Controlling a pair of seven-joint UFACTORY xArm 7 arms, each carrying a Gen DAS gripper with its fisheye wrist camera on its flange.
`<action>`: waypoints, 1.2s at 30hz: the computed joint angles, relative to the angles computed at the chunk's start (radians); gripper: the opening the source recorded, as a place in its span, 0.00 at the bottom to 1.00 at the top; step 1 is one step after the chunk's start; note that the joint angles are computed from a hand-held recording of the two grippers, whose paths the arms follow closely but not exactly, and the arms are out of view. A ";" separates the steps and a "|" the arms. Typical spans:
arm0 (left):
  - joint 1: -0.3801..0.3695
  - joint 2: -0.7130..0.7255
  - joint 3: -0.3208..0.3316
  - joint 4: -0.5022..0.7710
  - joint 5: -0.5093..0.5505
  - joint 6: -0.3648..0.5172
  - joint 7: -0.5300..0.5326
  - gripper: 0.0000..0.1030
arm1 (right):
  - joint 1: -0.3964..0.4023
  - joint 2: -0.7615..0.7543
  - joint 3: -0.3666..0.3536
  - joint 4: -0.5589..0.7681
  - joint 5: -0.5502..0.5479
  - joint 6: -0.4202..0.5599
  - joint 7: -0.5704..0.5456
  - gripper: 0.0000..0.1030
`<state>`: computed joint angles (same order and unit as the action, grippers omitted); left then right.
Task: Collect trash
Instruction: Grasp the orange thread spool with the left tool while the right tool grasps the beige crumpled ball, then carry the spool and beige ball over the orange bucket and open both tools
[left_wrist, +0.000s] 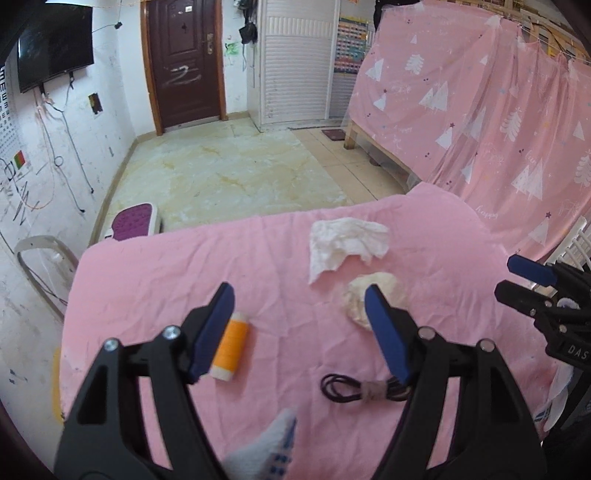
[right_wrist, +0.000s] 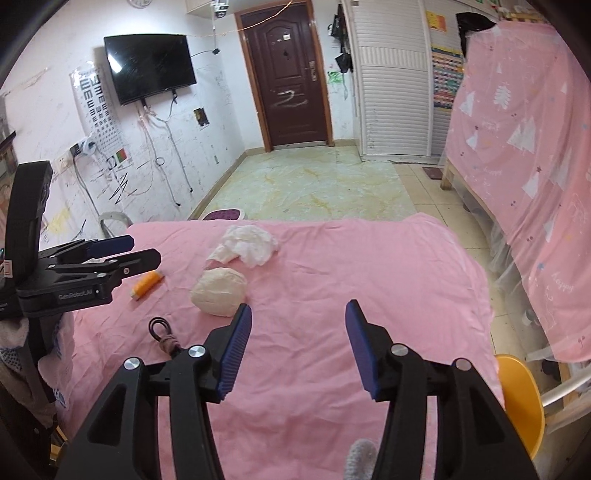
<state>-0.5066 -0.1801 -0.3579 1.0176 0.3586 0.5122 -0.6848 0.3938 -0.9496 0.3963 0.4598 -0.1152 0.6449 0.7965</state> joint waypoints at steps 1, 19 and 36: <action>0.001 -0.007 0.010 -0.011 -0.009 0.000 0.017 0.68 | -0.004 0.024 0.006 0.012 -0.002 -0.008 -0.001 0.42; 0.021 -0.024 0.056 -0.114 -0.152 -0.060 0.193 0.68 | -0.040 0.389 0.052 0.204 -0.111 -0.115 0.040 0.43; 0.009 0.040 0.058 -0.110 -0.147 -0.094 0.243 0.31 | -0.018 0.529 0.000 0.237 -0.172 -0.175 0.074 0.43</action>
<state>-0.4973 -0.1400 -0.3004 0.9073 0.2119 0.4182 -0.4416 0.3753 -0.4206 0.3959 0.6972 -0.2867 0.4702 0.8707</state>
